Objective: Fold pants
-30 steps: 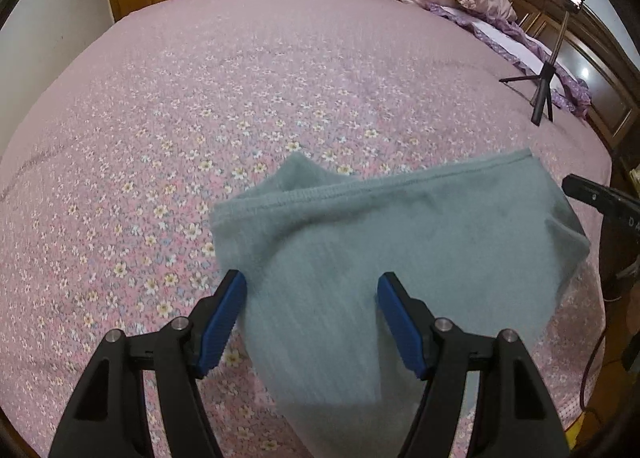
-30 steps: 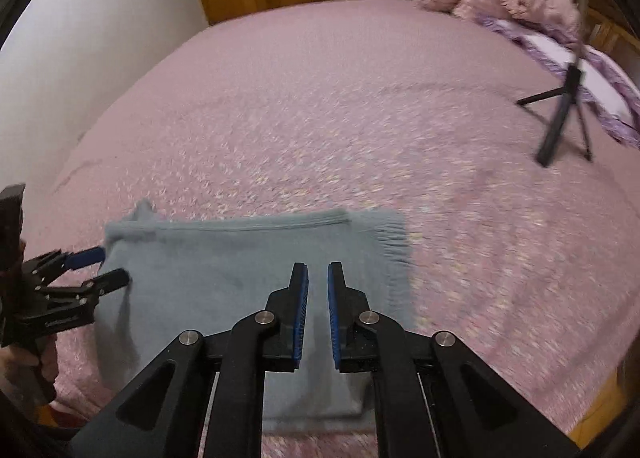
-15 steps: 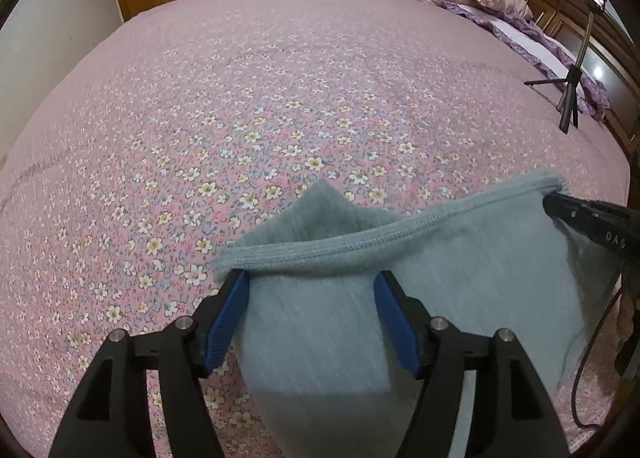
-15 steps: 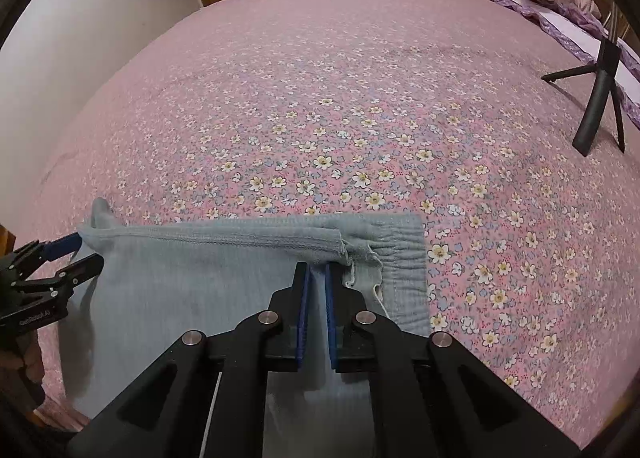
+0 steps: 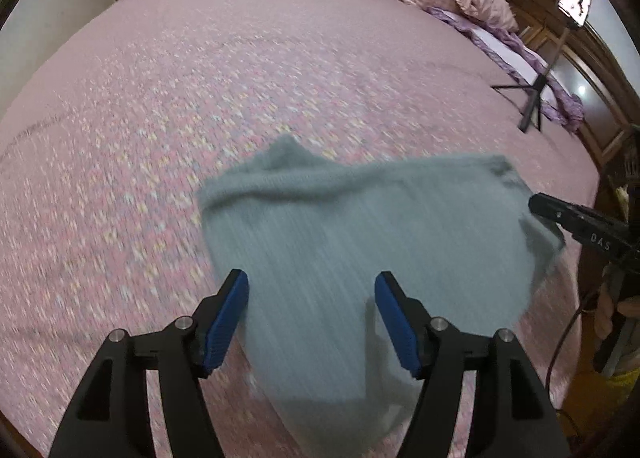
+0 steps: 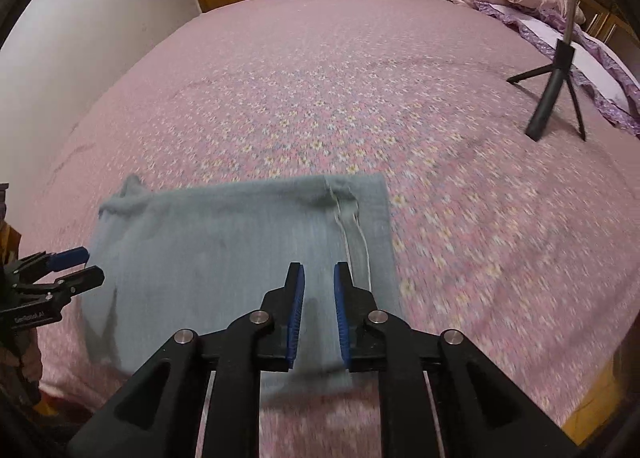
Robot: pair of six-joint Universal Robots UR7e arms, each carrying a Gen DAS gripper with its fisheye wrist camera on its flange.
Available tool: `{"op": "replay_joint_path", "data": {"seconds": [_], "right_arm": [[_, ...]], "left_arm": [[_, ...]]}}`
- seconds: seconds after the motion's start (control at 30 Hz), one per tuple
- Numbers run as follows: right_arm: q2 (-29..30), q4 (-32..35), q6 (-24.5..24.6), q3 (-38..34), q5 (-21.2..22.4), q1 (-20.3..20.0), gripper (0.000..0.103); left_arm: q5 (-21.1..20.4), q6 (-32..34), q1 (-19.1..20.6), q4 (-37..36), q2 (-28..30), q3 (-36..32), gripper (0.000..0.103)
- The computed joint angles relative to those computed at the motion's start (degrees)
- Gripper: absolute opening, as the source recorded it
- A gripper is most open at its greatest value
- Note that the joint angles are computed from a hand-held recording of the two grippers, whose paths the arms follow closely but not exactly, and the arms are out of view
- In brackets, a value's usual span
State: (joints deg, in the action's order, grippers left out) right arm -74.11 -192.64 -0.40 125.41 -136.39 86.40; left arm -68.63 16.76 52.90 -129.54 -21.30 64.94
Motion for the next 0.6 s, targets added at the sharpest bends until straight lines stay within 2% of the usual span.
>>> {"op": "replay_joint_path", "data": {"seconds": [0.17,0.3,0.4,0.5,0.6], "right_arm": [[0.1,0.0,-0.6,2.1,-4.3,1.9,0.017],[1.3,2.0,0.2,2.5,-7.0,1.6,0.017],[1.3,5.0,2.8,3.2,-6.1,-0.2,0.017],[2.2,0.7,1.3,4.3,-5.1,-0.8,0.018],[1.9,0.3,0.9,4.7,-4.7,-0.9,0.018]], "left_arm": [[-0.1,0.2,-0.1,0.0,-3.0,4.9,0.070],[0.9,1.0,-0.3,-0.1,-4.6,8.2,0.071],[2.0,0.7,-0.2,0.1,-4.9,9.3,0.072],[2.3,0.7,-0.2,-0.3,-5.3,10.0,0.072],[2.7,-0.1,-0.2,-0.4,-5.9,10.5,0.072]]}}
